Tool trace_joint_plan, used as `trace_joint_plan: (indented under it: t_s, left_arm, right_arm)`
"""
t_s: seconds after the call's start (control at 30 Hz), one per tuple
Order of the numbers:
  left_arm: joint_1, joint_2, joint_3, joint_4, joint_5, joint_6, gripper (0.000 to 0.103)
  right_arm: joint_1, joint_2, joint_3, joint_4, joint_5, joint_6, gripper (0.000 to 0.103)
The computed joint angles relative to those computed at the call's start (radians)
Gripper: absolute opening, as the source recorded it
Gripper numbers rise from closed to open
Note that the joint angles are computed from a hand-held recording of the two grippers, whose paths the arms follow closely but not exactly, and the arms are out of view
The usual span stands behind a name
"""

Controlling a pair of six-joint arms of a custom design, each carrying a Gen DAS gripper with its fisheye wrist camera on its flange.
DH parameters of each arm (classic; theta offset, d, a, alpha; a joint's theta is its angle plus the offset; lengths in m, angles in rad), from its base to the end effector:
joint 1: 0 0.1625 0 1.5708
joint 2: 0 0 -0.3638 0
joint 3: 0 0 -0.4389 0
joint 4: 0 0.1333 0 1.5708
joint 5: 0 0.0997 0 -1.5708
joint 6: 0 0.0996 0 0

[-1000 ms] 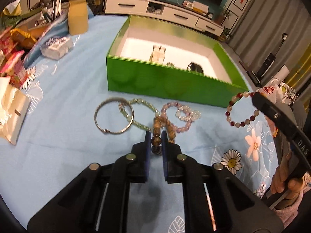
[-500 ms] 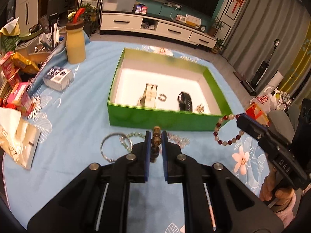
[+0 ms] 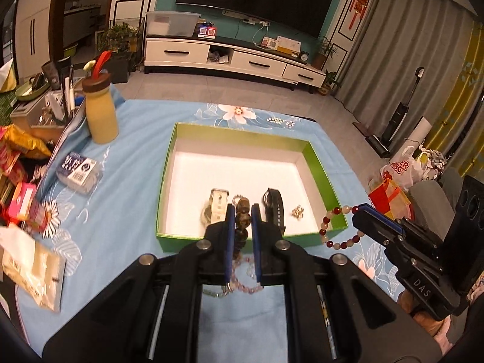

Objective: Organize jewelry
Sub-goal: 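Carry both bead bracelets into the green box with both tools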

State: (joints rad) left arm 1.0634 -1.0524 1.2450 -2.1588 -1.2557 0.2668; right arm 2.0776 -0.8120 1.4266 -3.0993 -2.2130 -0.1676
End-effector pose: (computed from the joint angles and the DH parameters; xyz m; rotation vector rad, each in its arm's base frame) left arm -0.2159 -0.7261 0.3455 0.9795 2.6401 -0.6134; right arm 0.4201 -0.6051 0.2037 0.4183 -2.3643 1.2813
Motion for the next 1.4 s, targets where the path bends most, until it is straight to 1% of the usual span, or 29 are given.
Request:
trace_joint_plan:
  t_s: [0.17, 0.43, 0.83, 1.03, 1.2, 1.4]
  left_arm:
    - [-0.007, 0.055, -0.059, 0.004, 0.006, 0.017, 0.01]
    - [-0.005, 0.158, -0.175, 0.014, -0.007, 0.029, 0.01]
    - [-0.009, 0.313, -0.347, 0.028, 0.006, 0.06, 0.01]
    - [-0.003, 0.39, -0.439, 0.059, 0.022, 0.065, 0.01]
    - [0.009, 0.479, -0.563, 0.127, 0.029, 0.045, 0.01]
    - [0.022, 0.556, -0.666, 0.192, 0.052, 0.03, 0.01]
  right_arm:
    - [-0.008, 0.028, -0.054, 0.013, -0.012, -0.021, 0.007]
    - [-0.031, 0.071, -0.137, 0.032, -0.029, -0.034, 0.007]
    - [-0.069, 0.152, -0.286, 0.107, -0.072, -0.045, 0.007]
    - [-0.088, 0.186, -0.347, 0.159, -0.091, -0.019, 0.007]
    - [-0.104, 0.203, -0.392, 0.225, -0.098, 0.019, 0.007]
    - [-0.117, 0.234, -0.452, 0.3, -0.114, 0.063, 0.007]
